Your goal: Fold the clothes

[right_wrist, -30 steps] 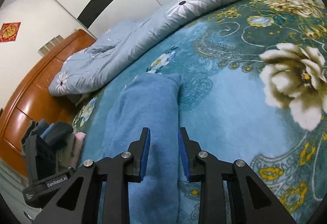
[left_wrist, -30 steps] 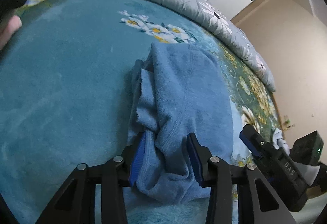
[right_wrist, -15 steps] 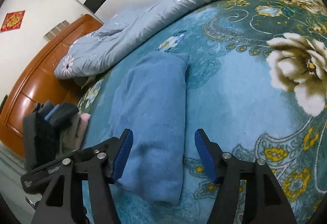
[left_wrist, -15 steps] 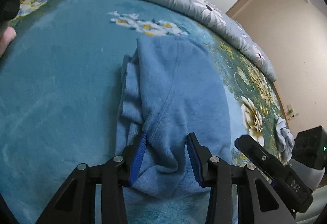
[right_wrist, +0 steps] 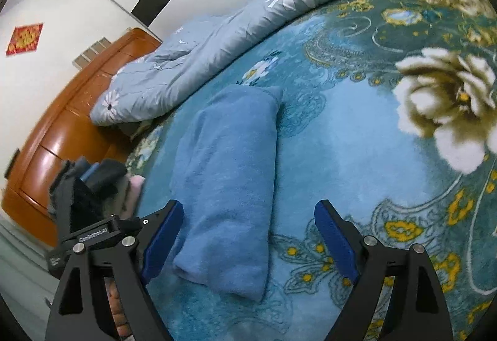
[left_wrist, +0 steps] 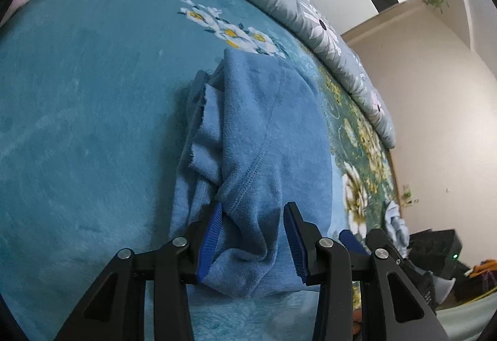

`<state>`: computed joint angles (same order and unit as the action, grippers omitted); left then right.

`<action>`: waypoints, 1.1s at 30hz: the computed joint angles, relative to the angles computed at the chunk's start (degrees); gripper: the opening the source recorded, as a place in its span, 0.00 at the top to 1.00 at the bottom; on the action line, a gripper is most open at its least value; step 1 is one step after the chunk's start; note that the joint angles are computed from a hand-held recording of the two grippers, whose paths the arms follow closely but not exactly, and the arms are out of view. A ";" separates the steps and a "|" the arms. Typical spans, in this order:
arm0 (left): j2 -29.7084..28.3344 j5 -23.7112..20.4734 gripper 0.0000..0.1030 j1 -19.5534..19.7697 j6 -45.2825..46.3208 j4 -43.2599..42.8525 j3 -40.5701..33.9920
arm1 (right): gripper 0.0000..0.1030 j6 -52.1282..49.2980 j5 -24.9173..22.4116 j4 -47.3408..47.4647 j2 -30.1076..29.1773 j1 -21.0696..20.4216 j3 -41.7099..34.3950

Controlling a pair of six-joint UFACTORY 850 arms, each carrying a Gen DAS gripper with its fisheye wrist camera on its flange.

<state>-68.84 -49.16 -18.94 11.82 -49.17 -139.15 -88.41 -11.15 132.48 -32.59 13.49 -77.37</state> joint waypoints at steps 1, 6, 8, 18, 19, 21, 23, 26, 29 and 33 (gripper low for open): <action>0.11 0.13 0.62 0.03 -0.05 -0.24 0.22 | 0.15 -0.38 -0.41 0.65 0.10 -0.10 0.24; 1.08 1.79 0.88 -0.39 -0.59 1.67 1.61 | 0.15 1.60 0.68 -1.55 0.07 -0.18 0.21; 2.70 3.72 0.89 -0.42 0.18 1.19 4.18 | 0.15 5.35 0.30 -4.90 -0.14 -0.40 0.14; 1.83 2.80 0.94 0.21 -10.84 9.75 3.40 | 0.15 19.01 -4.04 -20.55 -1.30 -0.77 -1.03; 2.02 3.06 0.93 0.29 -10.97 9.66 3.70 | 0.15 19.75 -5.18 -21.20 -1.57 -0.84 -1.17; 2.36 3.31 0.91 0.56 -10.51 8.79 4.20 | 0.15 21.11 -7.40 -22.39 -2.12 -0.96 -1.49; 3.64 4.51 0.91 1.13 -8.80 5.56 6.58 | 0.15 23.64 -8.61 -25.05 -2.72 -0.86 -2.08; 7.62 11.21 0.91 1.47 -9.89 6.02 12.77 | 0.15 28.03 -9.85 -29.79 -3.67 -0.62 -3.12; 11.08 18.32 0.90 1.65 -13.68 10.03 17.82 | 0.15 35.38 -10.09 -35.70 -4.98 -0.36 -4.45; 9.89 16.22 0.89 2.29 -12.53 7.75 16.40 | 0.15 30.70 -12.15 -28.17 -5.46 -0.18 -4.18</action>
<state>-58.94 -32.95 -16.65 -0.71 -41.43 -122.75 -57.70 -23.30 104.31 -38.06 13.32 -81.54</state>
